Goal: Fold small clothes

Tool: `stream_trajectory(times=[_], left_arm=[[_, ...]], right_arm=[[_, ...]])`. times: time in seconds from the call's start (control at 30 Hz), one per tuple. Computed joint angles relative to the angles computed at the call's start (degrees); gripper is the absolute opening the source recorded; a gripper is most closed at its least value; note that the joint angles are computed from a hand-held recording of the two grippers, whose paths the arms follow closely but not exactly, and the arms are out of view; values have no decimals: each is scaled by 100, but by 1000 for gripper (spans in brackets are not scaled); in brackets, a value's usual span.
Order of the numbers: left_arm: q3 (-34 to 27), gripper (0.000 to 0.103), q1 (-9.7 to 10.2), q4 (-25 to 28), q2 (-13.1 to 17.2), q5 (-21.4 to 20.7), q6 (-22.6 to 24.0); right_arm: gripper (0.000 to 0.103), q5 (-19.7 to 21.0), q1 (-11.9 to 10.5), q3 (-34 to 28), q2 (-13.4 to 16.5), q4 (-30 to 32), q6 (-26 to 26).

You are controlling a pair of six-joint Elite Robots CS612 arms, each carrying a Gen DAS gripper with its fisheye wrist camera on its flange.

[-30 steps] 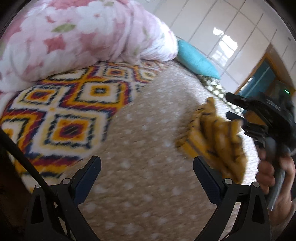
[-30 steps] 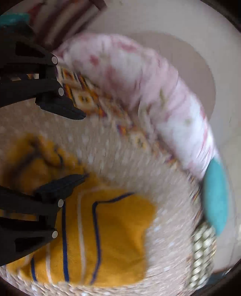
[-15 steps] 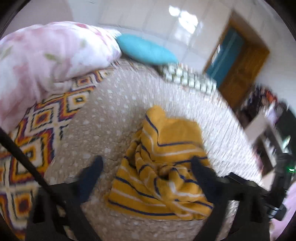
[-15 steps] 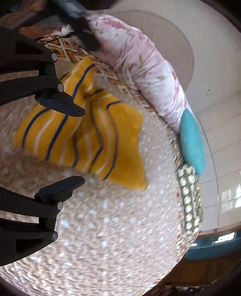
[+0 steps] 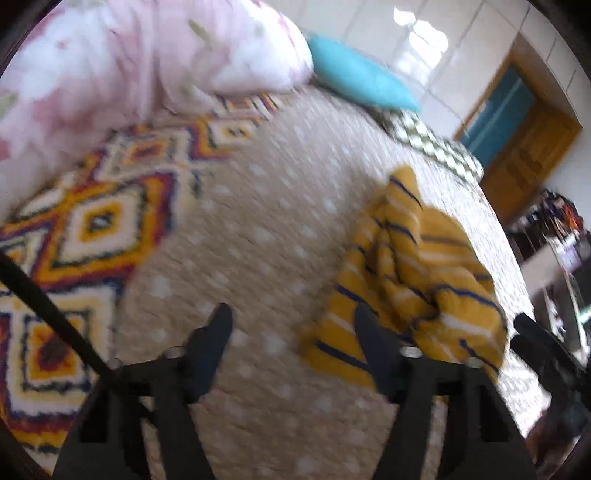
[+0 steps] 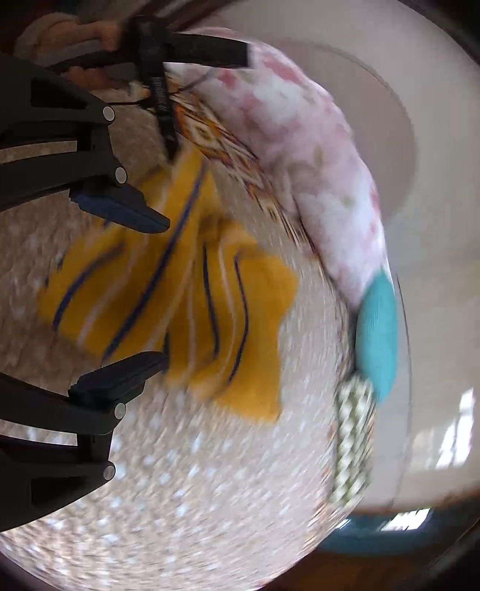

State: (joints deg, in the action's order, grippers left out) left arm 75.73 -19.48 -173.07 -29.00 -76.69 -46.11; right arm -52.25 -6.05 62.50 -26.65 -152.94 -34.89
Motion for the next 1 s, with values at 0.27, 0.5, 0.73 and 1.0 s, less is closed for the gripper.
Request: stream_trajectory(times=[0.27, 0.5, 0.73, 1.0], left_arm=[[286, 69, 32, -822, 165, 447, -454], [465, 69, 8, -1289, 71, 677, -337], [761, 70, 78, -1579, -63, 850, -807], [810, 70, 217, -1789, -27, 312, -1186]], right_arm=[[11, -1378, 443, 36, 46, -691, -891], [11, -2240, 545, 270, 50, -2940, 196], [27, -1572, 733, 861, -44, -1872, -1363], [49, -150, 424, 456, -347, -270, -598]])
